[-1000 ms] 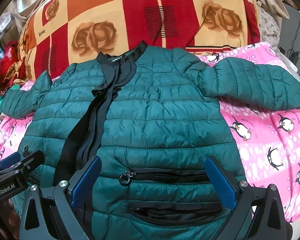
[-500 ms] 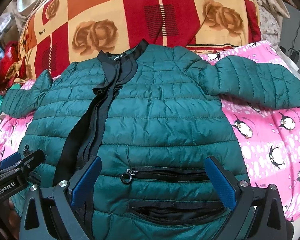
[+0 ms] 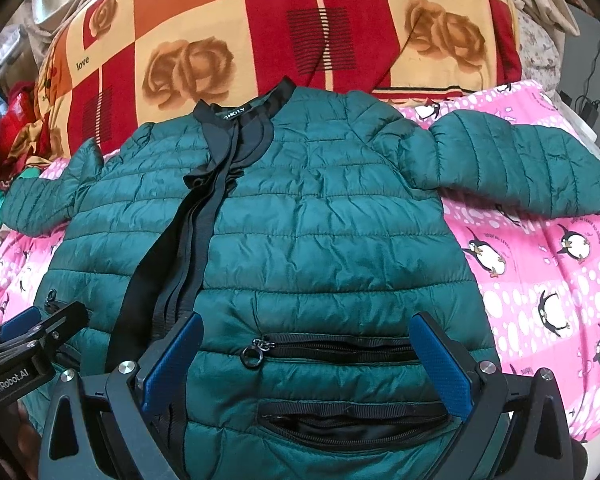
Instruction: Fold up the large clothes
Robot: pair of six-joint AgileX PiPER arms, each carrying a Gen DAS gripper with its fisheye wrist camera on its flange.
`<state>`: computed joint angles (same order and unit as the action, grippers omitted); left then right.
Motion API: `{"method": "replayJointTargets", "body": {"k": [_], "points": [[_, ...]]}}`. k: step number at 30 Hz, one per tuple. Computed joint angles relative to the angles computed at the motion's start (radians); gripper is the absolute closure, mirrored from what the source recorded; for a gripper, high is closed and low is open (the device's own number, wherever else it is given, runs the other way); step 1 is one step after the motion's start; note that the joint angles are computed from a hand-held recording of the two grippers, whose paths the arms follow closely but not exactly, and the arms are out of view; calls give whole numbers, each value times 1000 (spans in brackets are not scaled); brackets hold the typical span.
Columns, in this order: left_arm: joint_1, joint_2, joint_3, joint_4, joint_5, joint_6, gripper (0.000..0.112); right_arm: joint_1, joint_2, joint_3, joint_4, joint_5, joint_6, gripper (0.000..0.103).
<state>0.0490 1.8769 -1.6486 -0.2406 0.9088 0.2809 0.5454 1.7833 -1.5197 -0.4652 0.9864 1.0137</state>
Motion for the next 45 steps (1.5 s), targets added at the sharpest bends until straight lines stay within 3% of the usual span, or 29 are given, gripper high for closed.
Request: {"method": "replayJointTargets", "body": {"k": [17, 33, 45], "points": [[19, 17, -40, -2, 17, -4, 10, -25, 14, -23, 48, -25, -31, 0], [12, 34, -68, 30, 5, -31, 10, -19, 41, -50, 2, 5, -31, 0], [16, 100, -193, 69, 26, -72, 10, -46, 87, -125, 44, 18, -97, 0]]}}
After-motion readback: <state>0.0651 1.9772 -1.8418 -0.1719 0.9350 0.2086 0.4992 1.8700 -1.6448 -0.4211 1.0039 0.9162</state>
